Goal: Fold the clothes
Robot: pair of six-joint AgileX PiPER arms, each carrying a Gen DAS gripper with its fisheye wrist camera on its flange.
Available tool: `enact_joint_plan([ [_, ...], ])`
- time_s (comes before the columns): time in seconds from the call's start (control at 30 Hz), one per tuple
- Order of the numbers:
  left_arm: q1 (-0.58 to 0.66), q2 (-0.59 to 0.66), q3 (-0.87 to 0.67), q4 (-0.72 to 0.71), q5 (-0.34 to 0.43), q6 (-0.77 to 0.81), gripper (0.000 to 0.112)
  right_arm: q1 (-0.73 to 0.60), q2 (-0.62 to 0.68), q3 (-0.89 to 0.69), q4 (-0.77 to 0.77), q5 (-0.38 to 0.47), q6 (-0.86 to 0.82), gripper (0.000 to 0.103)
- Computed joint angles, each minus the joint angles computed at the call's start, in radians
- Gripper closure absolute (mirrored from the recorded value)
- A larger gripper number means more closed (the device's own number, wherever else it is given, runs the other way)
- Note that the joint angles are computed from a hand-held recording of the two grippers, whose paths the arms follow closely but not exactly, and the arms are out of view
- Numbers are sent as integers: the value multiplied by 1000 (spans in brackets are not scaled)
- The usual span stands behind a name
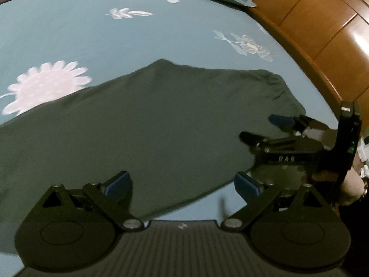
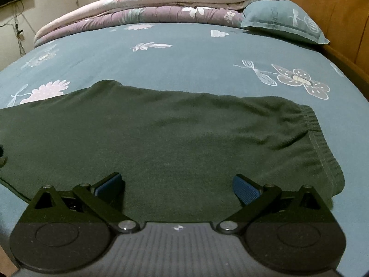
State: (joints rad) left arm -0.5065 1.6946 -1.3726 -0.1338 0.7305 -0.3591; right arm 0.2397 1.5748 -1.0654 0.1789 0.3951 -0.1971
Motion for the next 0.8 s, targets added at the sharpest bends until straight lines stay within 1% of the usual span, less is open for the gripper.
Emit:
enact_joint_plan([
  [0.1, 17, 31, -5, -36, -16, 15, 16, 0, 6, -16, -5, 20, 5, 0],
  [0.17, 44, 13, 39, -84, -38, 28, 16, 0, 8, -19, -12, 26, 12, 0],
  [0.23, 94, -50, 134, -164, -83, 71, 16, 1, 9, -21, -18, 28, 19, 0],
  [0.3, 146, -120, 217, -195, -103, 72, 16, 4, 9, -22, -27, 28, 30, 0],
  [0.4, 212, -227, 310, -91, -78, -40, 16, 7, 8, -21, -38, 29, 44, 0],
  [0.5, 293, -323, 383, -1, -38, -123, 16, 28, 21, -62, -121, 80, 142, 0],
  [0.57, 360, -387, 416, 11, -36, -93, 16, 49, 33, -103, -180, 130, 223, 0],
  [0.6, 399, -415, 435, 2, -52, -65, 16, 58, 39, -125, -186, 155, 245, 0],
  [0.63, 437, -432, 452, -23, -71, -26, 16, 63, 45, -147, -158, 174, 239, 0],
  [0.73, 582, -444, 497, -189, -121, 181, 16, 90, 59, -202, -29, 204, 187, 0],
  [0.8, 663, -447, 522, -233, -140, 249, 16, 120, 75, -249, 59, 233, 145, 0],
])
